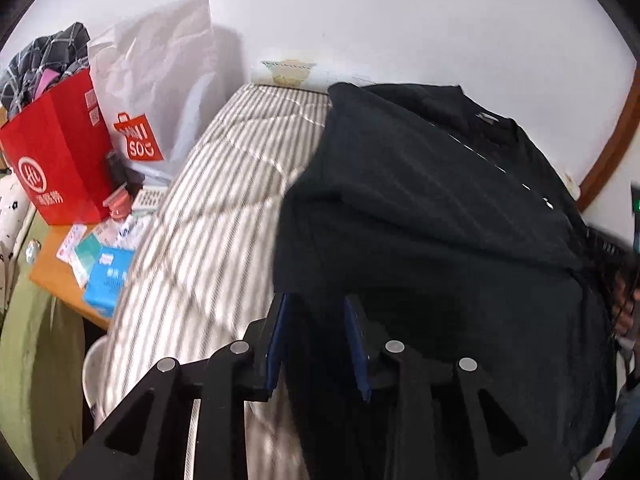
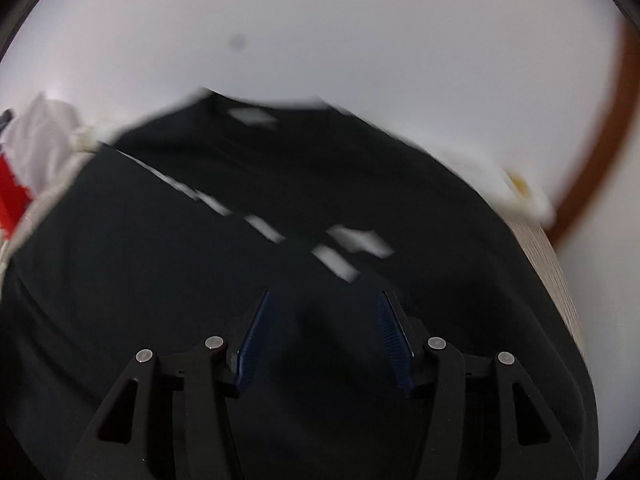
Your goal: Fold small clothes
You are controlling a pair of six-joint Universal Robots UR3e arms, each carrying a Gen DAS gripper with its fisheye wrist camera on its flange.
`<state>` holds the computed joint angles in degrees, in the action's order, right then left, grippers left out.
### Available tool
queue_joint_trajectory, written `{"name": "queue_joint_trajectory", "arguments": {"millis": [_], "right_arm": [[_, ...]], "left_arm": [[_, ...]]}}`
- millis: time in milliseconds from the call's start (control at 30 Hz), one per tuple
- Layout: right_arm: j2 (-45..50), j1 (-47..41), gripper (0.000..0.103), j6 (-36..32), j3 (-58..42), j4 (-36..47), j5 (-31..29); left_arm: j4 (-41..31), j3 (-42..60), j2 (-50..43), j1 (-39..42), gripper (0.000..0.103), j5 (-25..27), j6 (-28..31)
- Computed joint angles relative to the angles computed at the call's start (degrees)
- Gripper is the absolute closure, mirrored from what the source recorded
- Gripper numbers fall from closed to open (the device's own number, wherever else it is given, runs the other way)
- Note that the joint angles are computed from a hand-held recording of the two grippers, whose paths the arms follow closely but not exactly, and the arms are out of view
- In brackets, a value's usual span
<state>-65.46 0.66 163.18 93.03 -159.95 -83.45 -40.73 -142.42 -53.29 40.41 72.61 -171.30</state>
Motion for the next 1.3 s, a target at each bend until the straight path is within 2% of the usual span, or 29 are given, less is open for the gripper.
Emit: {"name": "queue_joint_trajectory", "arguments": {"millis": [67,167,233,267,333,400,433,533,600,633,733,833,1000,1100,1200,1233,1300], "right_arm": [[-0.8,-3.1,0.049,-1.5,5.2,-2.8,-1.9],[-3.4,-7.6,0.051,-2.1,10.3,-3.7,1.6],[-9.0,-10.9,0.050,-2.3,16.3,-4.9,5.6],[-12.0,-12.6,0.049,-2.7,19.4,-5.9,7.8],[-20.1,-18.7,0.045,-6.7,27.6,-7.8,13.8],[-27.0,-25.2,0.039,-10.1,35.3,-11.1,16.4],[-29.2,-27.1,0.034,-10.9,37.3,-12.1,15.8],[-32.1,-37.5,0.032,-14.5,43.6,-18.1,14.8],[-31.2,-44.4,0.032,-17.2,44.3,-17.3,15.8],[-30.4,-49.7,0.032,-19.0,43.7,-13.9,17.9],[-26.4,-59.3,0.032,-23.5,41.2,-7.5,21.1],[-21.5,-63.4,0.032,-27.3,40.8,-10.8,20.6],[-15.0,-63.6,0.032,-28.5,38.6,-14.4,19.9],[-12.7,-61.9,0.032,-26.8,36.3,-15.1,19.7],[-8.5,-59.0,0.033,-23.7,30.7,-13.5,18.1],[-7.3,-57.8,0.035,-22.3,29.8,-13.7,17.5],[-6.1,-56.1,0.052,-21.1,28.4,-14.6,16.5]], "left_arm": [[-5.4,0.2,4.0,0.4,0.075,-1.0,0.5],[-13.0,0.8,10.2,0.8,0.072,-2.0,1.2],[-13.9,1.3,11.4,-1.4,0.061,0.0,-0.6],[-14.3,1.4,12.3,-2.4,0.059,0.7,-1.6],[-15.7,1.4,15.1,-3.4,0.049,0.5,-2.5],[-16.3,1.3,16.5,-5.0,0.048,0.9,-3.6],[-15.3,1.2,16.1,-7.2,0.048,2.4,-5.3],[-11.8,0.2,14.9,-12.3,0.048,6.0,-8.3],[-9.4,-1.0,13.9,-15.3,0.048,8.5,-10.6],[-8.8,-1.7,13.7,-16.4,0.048,9.6,-11.9],[-11.0,-4.0,17.0,-15.0,0.048,7.4,-11.6],[-11.3,-6.0,19.3,-16.4,0.048,8.4,-12.5],[-13.0,-8.0,23.5,-15.9,0.048,8.5,-14.5],[-18.3,-8.4,29.8,-13.7,0.048,7.2,-13.7],[-20.0,-8.2,31.3,-13.2,0.048,7.1,-13.2],[-20.2,-8.1,31.2,-13.4,0.048,7.4,-13.2],[-22.3,-7.9,32.9,-12.0,0.048,6.6,-12.5]]}}
